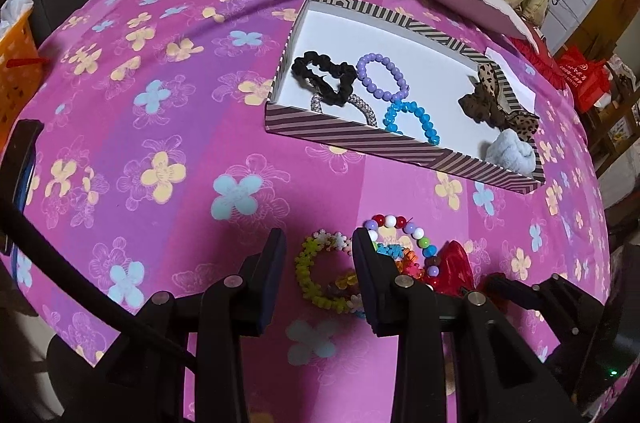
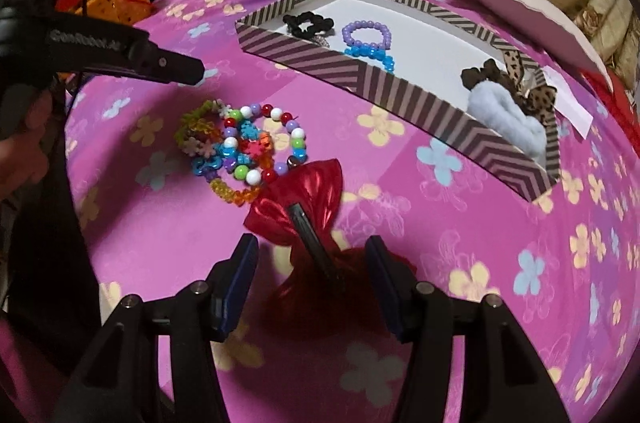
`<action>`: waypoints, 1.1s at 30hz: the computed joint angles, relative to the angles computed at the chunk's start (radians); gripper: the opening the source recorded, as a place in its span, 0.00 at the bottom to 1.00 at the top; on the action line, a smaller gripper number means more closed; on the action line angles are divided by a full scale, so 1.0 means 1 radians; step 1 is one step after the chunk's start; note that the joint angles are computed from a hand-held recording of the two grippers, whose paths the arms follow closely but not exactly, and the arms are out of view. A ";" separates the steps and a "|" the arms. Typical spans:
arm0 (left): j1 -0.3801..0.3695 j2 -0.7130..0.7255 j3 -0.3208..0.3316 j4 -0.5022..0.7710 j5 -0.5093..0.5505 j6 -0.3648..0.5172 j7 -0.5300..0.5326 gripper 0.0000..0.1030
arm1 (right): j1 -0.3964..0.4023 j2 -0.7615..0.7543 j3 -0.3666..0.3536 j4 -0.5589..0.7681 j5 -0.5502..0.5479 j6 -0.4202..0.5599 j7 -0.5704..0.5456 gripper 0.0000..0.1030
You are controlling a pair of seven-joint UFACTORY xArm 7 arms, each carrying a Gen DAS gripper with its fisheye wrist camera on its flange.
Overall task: Organize jewelry
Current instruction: 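Move both grippers back over the remaining jewelry pile, then grasp the multicolour bead bracelet with the left gripper while the right gripper grasps the red satin bow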
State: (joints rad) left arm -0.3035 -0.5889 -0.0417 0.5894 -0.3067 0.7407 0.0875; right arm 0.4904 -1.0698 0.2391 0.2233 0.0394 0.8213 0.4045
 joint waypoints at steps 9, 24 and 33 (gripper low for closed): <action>-0.024 0.066 -0.021 0.027 -0.009 0.010 -0.009 0.45 | -0.031 -0.097 -0.006 -0.036 -0.024 0.068 0.034 0.23; -0.042 0.151 -0.072 0.055 0.050 -0.031 -0.060 0.45 | -0.054 -0.161 -0.031 -0.068 -0.004 0.077 0.011 0.27; -0.072 0.154 -0.081 0.046 0.054 -0.071 -0.013 0.20 | -0.059 -0.178 -0.029 -0.076 -0.002 0.070 0.027 0.21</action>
State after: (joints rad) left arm -0.3757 -0.4347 -0.1231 0.6353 -0.2528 0.6697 0.0742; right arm 0.4311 -1.2474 0.2097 0.1470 0.0374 0.8910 0.4313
